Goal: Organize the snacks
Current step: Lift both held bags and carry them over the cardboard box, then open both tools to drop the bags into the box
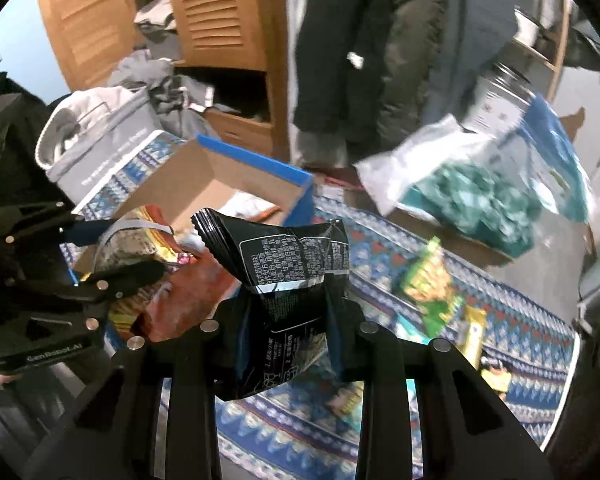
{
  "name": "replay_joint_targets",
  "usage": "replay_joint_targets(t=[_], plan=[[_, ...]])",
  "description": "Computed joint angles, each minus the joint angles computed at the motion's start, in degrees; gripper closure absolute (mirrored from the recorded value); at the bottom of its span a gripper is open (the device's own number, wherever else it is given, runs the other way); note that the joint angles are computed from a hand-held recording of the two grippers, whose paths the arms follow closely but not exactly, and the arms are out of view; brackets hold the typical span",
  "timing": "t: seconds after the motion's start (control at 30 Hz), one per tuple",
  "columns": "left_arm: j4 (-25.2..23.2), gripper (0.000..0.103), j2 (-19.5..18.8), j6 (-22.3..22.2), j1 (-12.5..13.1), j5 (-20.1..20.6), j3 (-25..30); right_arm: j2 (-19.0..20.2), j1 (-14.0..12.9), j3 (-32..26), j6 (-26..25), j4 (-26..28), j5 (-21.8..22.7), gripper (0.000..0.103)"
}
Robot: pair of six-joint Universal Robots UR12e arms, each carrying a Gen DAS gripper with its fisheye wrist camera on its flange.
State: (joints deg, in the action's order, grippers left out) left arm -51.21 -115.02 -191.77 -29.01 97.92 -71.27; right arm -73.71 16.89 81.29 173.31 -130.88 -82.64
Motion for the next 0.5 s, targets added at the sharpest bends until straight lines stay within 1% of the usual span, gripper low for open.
replay_joint_targets(t=[0.27,0.5], plan=[[1.31,0.058,1.98,-1.55,1.88,2.00,-3.37,3.97,2.67,-4.53,-3.37,2.95,0.46,0.074],[1.41,0.058,3.08,-3.83,3.72,2.61,-5.48,6.56,3.95,-7.70,-5.14,5.09,0.13,0.074]])
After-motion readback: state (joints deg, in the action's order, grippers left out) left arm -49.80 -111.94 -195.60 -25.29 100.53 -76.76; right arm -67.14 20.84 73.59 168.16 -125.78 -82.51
